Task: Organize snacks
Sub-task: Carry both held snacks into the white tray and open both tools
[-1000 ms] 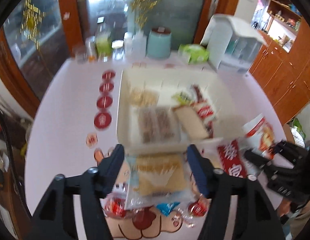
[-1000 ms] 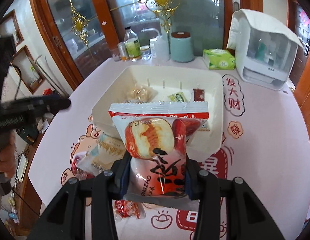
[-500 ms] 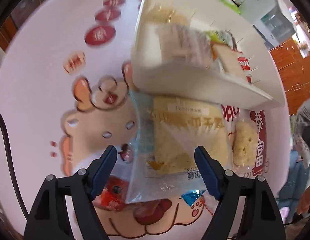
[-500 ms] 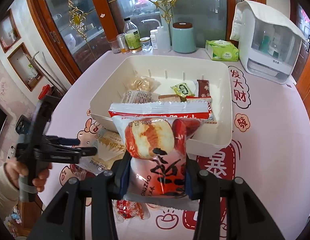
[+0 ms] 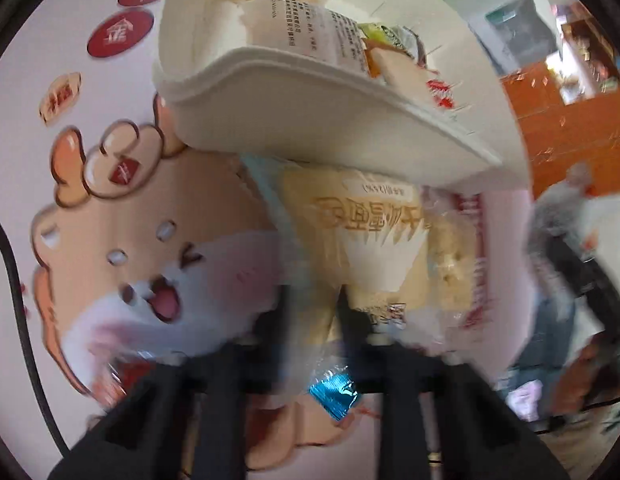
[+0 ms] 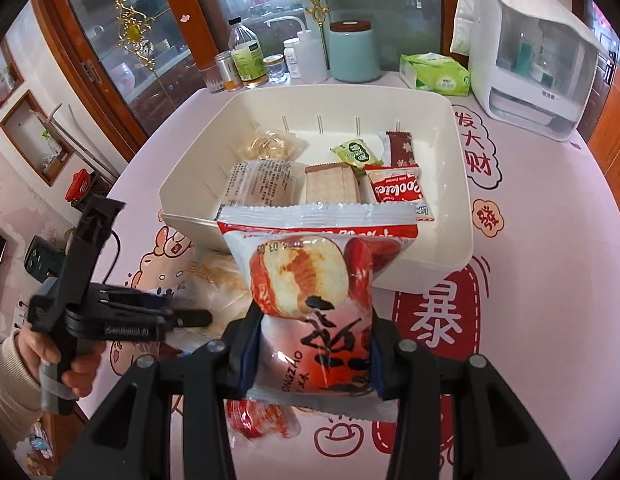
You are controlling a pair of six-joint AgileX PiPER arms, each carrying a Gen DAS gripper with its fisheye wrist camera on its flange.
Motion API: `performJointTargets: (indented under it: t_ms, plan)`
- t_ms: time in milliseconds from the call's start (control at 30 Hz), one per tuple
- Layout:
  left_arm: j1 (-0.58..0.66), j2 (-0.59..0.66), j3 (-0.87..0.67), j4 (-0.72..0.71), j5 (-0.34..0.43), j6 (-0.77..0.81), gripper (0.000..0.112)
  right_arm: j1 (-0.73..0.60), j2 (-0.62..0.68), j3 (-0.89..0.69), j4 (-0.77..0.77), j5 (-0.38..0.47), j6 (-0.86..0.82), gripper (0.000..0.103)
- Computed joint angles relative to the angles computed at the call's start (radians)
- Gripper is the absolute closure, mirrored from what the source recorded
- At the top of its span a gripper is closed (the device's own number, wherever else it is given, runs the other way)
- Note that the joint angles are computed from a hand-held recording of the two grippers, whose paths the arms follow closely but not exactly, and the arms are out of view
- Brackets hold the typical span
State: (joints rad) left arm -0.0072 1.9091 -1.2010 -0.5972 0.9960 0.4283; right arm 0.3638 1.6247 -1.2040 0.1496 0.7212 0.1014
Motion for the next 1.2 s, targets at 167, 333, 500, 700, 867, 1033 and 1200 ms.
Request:
performJointTargets:
  t_ms: [167,333,500,700,867,1033,1200]
  plan:
    - [-0.120,-0.189,0.060,0.148,-0.091,-0.083,0.107,0.010,0.016,-0.005,-0.009,-0.004,0.016,0.060]
    - [-0.157,-0.373,0.040,0.213,-0.065,-0.123,0.107,0.007,0.009,-0.018,-0.006,-0.004,0.022,0.060]
    - [-0.174,-0.459,-0.120,0.329,-0.025,-0.221,0.107,-0.004,-0.011,-0.056,-0.016,0.000,0.035,0.060]
    - [-0.179,-0.439,-0.367,0.414,-0.008,-0.297,0.107,-0.009,-0.017,-0.176,-0.071,0.026,0.078,0.060]
    - [-0.228,-0.370,-0.517,0.539,-0.011,-0.384,0.107,-0.009,-0.001,-0.305,-0.119,0.052,0.118,0.059]
    - [-0.267,-0.273,-0.652,0.615,0.006,-0.428,0.106,-0.013,0.053,-0.455,-0.161,0.099,0.151,0.059]
    - [-0.290,-0.194,-0.717,0.649,0.022,-0.454,0.101,-0.027,0.139,-0.603,-0.166,0.157,0.143,0.058]
